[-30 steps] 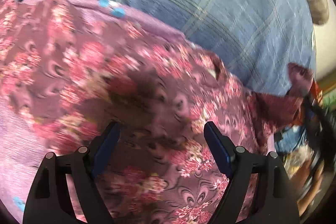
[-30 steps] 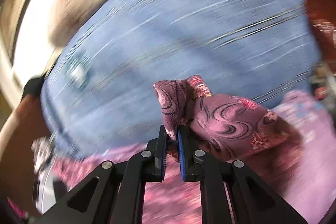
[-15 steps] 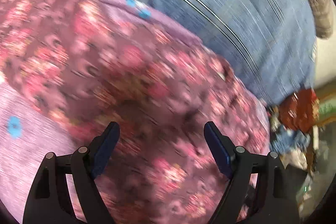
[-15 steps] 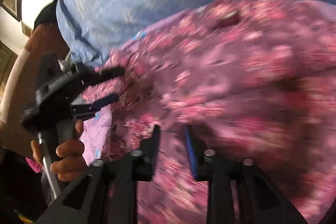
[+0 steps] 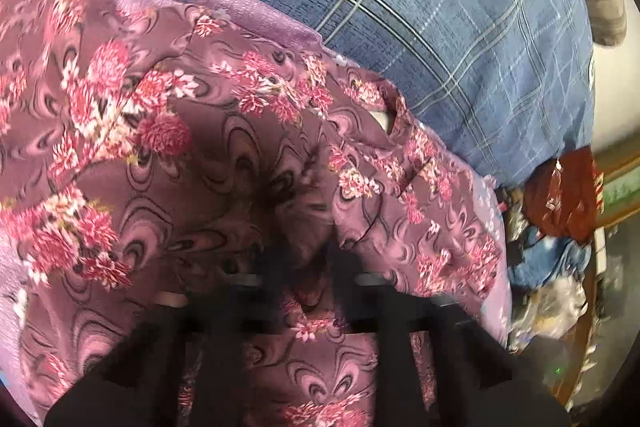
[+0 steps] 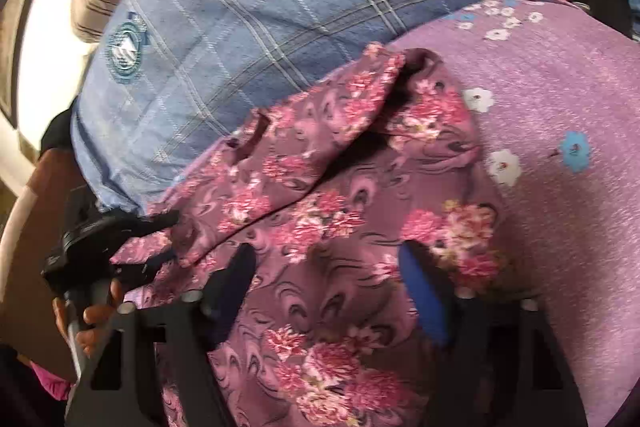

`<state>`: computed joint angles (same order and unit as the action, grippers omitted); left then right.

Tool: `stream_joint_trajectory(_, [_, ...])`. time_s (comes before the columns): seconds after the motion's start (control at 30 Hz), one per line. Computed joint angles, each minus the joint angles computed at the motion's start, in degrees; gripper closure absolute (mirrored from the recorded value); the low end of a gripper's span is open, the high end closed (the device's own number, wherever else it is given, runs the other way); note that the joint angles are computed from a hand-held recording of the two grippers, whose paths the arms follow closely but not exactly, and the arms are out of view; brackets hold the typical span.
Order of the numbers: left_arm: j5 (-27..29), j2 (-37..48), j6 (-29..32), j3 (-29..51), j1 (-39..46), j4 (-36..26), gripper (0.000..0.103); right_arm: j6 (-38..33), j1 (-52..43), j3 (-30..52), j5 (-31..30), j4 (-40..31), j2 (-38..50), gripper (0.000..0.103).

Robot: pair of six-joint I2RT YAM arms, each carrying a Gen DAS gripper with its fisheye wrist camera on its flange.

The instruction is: Fold small clothes

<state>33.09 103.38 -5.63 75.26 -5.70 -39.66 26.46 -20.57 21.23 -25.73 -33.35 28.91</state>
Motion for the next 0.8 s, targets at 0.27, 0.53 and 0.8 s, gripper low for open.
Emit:
stream_joint_trajectory(0.27, [1.8, -8.5, 1.2, -2.3, 11.1, -1.4, 0.092, -5.4, -6.4, 3.5, -9.3, -2.5, 6.3, 0.01])
stream_joint_trajectory(0.53, [4.6, -0.6, 4.4, 1.6, 16.3, -9.1, 0.048, -8.7, -28.0, 7.0, -26.5, -6.7, 9.0, 0.01])
stream_joint_trajectory(0.8, [6.9, 0.2, 2.1, 1.5, 12.7, -7.5, 0.021, -4.0, -27.4, 8.9, -15.6, 0.5, 17.7, 0.02])
